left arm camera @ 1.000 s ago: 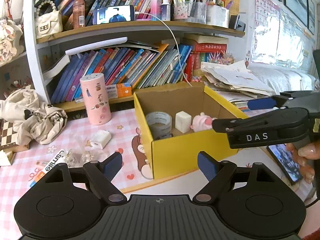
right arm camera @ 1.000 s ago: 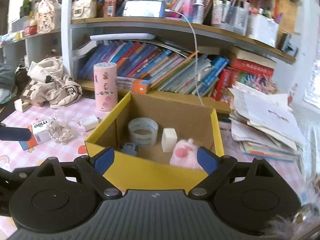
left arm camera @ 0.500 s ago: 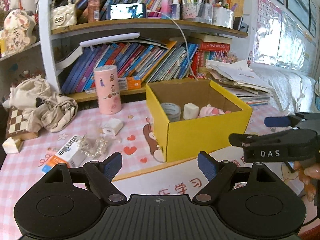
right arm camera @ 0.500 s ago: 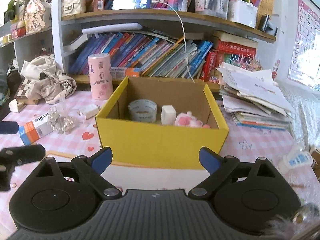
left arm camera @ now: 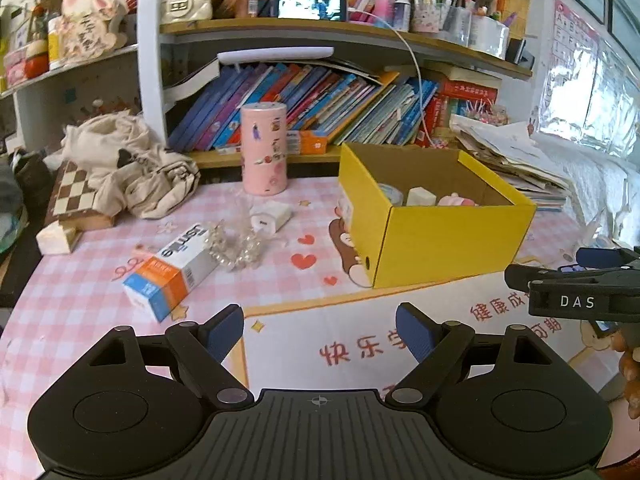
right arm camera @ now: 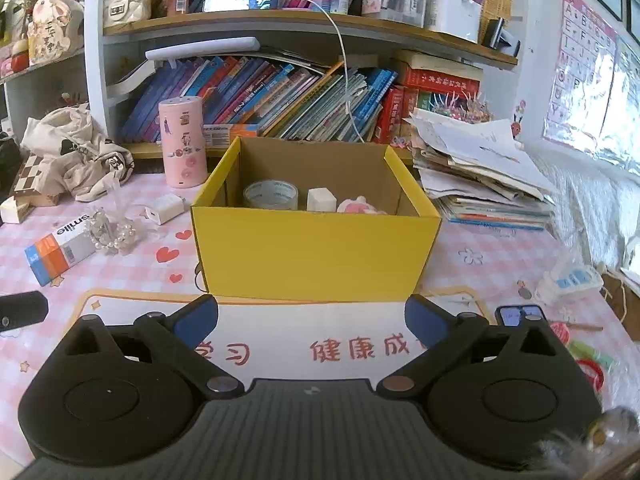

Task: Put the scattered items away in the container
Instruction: 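Withdraw both tools from the yellow box back over the table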

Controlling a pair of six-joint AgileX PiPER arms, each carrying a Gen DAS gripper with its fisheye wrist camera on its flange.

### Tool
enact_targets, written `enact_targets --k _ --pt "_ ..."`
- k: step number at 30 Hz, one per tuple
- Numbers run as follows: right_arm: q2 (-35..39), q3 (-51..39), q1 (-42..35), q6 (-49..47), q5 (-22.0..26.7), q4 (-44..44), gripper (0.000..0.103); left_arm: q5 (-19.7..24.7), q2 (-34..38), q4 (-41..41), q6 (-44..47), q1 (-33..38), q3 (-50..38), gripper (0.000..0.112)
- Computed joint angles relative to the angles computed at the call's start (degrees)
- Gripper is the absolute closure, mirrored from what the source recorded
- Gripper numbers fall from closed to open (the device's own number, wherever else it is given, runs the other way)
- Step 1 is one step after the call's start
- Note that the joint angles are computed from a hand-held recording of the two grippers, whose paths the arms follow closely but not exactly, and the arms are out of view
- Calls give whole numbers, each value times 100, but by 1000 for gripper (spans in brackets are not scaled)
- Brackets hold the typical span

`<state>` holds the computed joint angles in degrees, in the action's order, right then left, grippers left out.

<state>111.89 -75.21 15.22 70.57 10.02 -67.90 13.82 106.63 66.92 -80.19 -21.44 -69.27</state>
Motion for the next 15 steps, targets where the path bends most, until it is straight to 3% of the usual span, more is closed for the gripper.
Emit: enact_targets --k 8,15 --pt "-182 267 268 775 316 -577 0 -99 -343 702 -859 110 559 27" --pt "-293 455 491 806 578 -440 0 -242 -594 1184 -1389 244 957 26"
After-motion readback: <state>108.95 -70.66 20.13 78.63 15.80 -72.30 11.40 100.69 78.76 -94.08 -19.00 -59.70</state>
